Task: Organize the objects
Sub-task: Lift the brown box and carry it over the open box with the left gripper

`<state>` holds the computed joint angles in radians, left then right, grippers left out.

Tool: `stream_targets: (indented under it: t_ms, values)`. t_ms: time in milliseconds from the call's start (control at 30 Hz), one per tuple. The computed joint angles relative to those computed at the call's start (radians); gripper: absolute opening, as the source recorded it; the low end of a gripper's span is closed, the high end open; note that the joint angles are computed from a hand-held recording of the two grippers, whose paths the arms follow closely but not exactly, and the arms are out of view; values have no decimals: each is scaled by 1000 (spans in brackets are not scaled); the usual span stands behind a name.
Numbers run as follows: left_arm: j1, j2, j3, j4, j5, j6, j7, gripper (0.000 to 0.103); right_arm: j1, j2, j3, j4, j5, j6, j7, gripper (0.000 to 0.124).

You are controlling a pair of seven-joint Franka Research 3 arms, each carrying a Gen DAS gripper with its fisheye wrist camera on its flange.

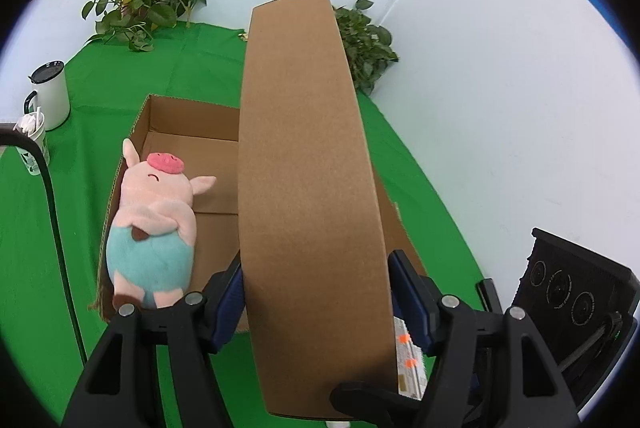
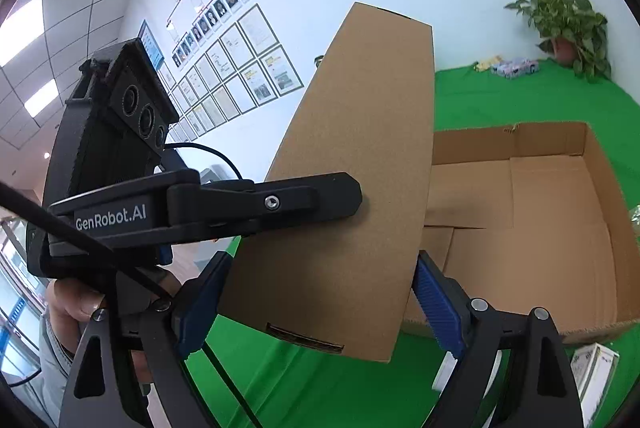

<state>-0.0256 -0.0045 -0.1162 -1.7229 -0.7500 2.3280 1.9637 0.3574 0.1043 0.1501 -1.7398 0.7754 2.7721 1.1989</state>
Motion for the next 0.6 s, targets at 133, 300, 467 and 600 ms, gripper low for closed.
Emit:
stream_targets:
  t_ms: [133,300,467,600]
  values:
    - [5,93,-13,91,129,-4,-103,64,-34,127,-4,141,19,-90,0,87]
    - [19,177,-37,153,253,-27,-204,61,-68,251,2,269,-23,-177,51,89]
    - [33,233,-64,172,306,-14,-257,62,-107,327,28,321,-17,-218,66,90]
    - [26,260,-77,193,354,7,-300,62,-138,373,50,359,37,-226,44,91]
